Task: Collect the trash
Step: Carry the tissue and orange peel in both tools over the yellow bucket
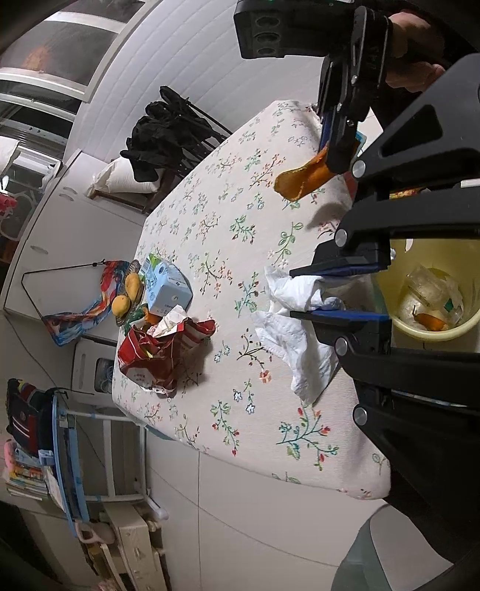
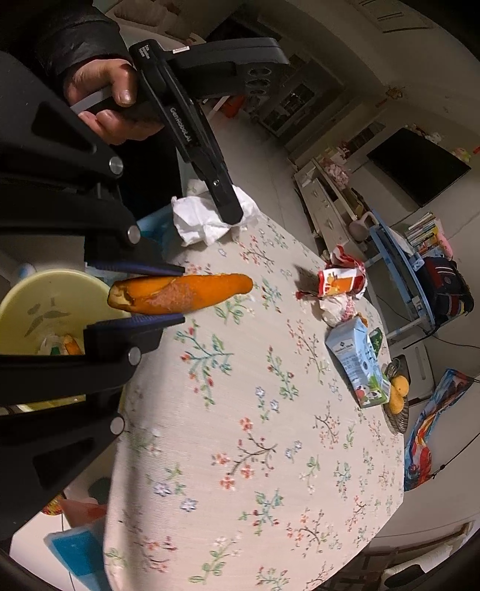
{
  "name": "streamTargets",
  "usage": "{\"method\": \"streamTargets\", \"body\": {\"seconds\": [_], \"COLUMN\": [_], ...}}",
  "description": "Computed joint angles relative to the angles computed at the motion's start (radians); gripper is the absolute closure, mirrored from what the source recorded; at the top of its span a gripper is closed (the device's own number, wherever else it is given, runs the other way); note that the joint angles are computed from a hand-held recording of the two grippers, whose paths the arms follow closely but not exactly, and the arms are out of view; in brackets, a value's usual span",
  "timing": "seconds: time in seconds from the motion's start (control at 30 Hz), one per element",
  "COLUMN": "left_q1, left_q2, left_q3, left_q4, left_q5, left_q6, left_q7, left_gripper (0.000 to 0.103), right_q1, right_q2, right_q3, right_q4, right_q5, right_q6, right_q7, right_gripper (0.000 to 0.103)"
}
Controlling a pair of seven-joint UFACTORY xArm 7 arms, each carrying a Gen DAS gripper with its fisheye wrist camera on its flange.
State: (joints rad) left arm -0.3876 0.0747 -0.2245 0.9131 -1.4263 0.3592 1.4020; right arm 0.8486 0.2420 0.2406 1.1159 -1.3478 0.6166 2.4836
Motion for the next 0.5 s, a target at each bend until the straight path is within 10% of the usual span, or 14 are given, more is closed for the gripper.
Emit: {"method": "streamTargets", "body": {"seconds": [0.5], "left_q1": [-0.012], "left_q2": [-0.080], "left_q3": [0.017], "left_q4": [-0.089], "left_q5": [-0.034], "left_q6": [0.037], "left_q7": [0.024], "left_gripper": [0.088], "right_q1": [0.066], "right_q2": [0.027], "right_q3": [0.011], "right_q4": [0.031], "right_q5": [0.037], "right_q6": [0.031], "right_q7": [0.030], "right_gripper": [0.082]}}
